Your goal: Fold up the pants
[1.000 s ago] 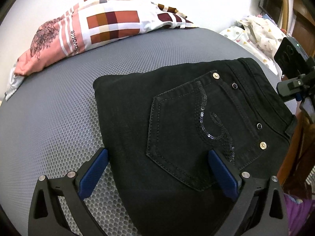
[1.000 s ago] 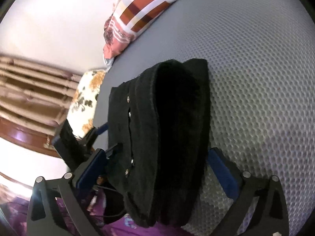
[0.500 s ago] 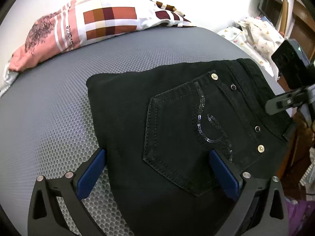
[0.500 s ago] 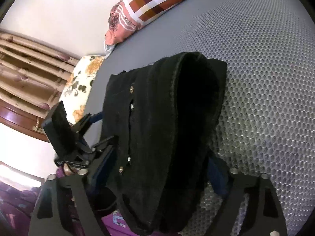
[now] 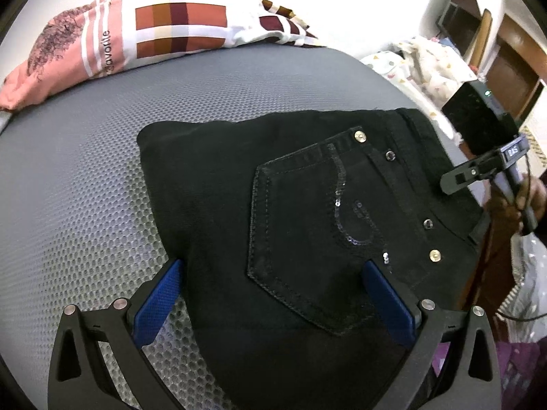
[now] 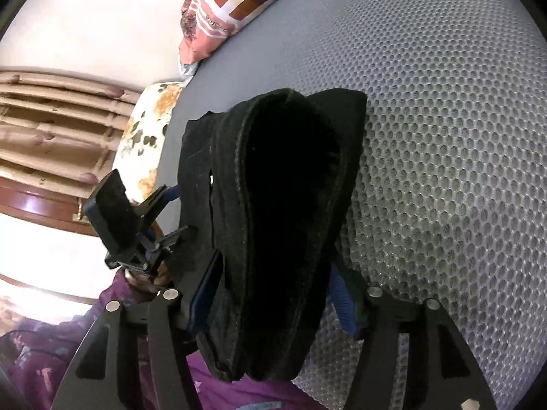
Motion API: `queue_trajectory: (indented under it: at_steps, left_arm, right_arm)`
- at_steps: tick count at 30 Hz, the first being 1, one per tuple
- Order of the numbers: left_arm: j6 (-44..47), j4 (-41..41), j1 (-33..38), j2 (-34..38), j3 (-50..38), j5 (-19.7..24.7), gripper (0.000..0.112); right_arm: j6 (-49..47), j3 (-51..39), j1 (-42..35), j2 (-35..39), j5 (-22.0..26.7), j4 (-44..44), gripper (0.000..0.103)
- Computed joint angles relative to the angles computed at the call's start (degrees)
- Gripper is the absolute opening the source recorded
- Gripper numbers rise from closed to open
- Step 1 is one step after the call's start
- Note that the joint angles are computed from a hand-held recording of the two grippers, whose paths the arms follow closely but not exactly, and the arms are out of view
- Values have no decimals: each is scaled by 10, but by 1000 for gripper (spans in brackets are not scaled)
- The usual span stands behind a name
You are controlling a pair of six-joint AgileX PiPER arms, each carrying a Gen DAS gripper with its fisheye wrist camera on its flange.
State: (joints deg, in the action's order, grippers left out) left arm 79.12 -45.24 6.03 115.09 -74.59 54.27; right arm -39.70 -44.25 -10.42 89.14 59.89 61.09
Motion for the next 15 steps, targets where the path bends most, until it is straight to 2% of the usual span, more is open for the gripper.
queue_trajectory:
  at_steps: [5,7,8,10,11,13,15]
  left_arm:
    - [-23,-16,18,22,-35,55,102]
    - [-25,-12,20,23,-39,63,102]
    - [-23,-3,17,21,-39,60,102]
    - [-15,18,7,14,-31,43,102]
    - [-11,21,4,11,-26,35,102]
    - [-8,21,0,10,-22,26,102]
    - [-5,10,0,9,-17,17,102]
  right_arm:
    - [-52,30,12,-3,-1,76,63]
    - [-50,25,21,-9,-5,62,62]
    - [-39,28,19,-13,-10,46,62]
    - [-61,36,-7,1,8,52,51]
    - [-74,37,-19,10,20,58,50]
    - [-82,37,-22,19,30,74,55]
    - [-82,39,1,8,8,86,59]
